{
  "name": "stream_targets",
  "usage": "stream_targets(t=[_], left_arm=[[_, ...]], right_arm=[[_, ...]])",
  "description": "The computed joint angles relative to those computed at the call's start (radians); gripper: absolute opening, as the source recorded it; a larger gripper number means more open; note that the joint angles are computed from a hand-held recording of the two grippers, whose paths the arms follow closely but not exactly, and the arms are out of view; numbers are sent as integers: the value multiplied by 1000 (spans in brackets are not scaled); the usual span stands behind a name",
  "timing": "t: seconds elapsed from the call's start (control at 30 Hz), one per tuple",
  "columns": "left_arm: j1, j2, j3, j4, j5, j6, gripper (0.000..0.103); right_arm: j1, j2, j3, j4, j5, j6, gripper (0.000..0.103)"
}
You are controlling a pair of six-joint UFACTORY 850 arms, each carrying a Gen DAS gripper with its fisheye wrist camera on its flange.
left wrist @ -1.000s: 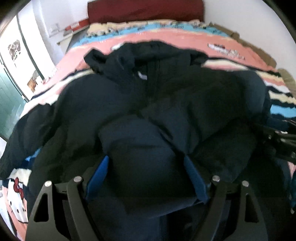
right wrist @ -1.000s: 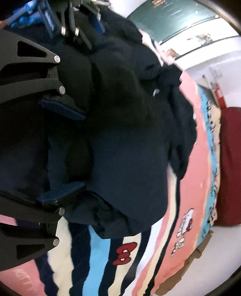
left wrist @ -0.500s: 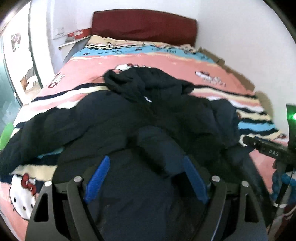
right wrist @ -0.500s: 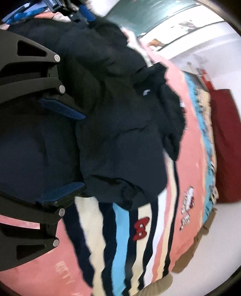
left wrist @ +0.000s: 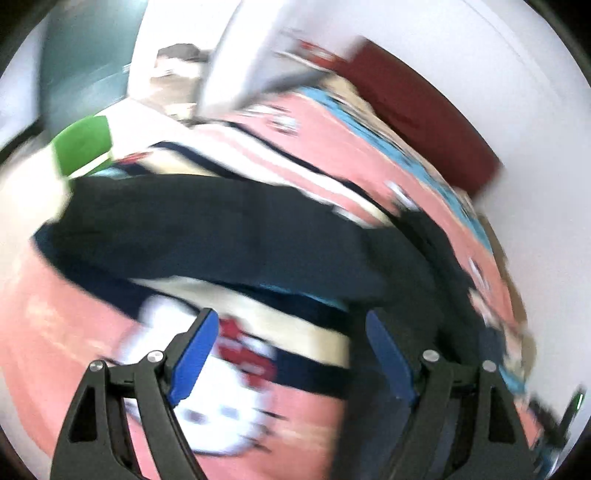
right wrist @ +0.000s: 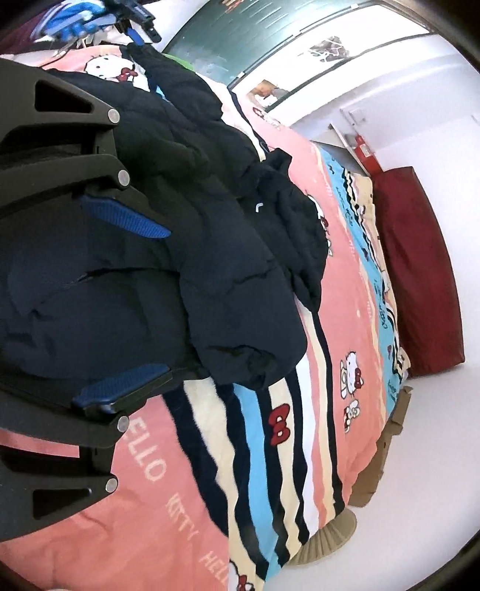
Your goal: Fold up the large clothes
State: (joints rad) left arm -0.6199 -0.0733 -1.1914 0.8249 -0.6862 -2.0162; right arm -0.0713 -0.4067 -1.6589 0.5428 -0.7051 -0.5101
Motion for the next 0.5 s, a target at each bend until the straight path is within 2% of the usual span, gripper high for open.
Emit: stream_targets(t=[0.13, 0.2, 0.3, 0.43, 0.5], left_arm=[[87, 140, 195, 5, 43, -150, 81], [134, 181, 270, 3, 97, -200, 81], [185, 203, 332, 19, 168, -258, 81], [251, 219, 400, 153, 289, -445, 79], [263, 212, 414, 238, 305, -562, 79]], right_arm=[[3, 11, 13, -32, 4, 50, 70], [9, 12, 13, -54, 6, 73, 70], [19, 12, 8, -77, 9, 97, 70], [31, 11, -1, -103, 14, 114, 70], [37, 9, -7, -114, 16, 121, 70]])
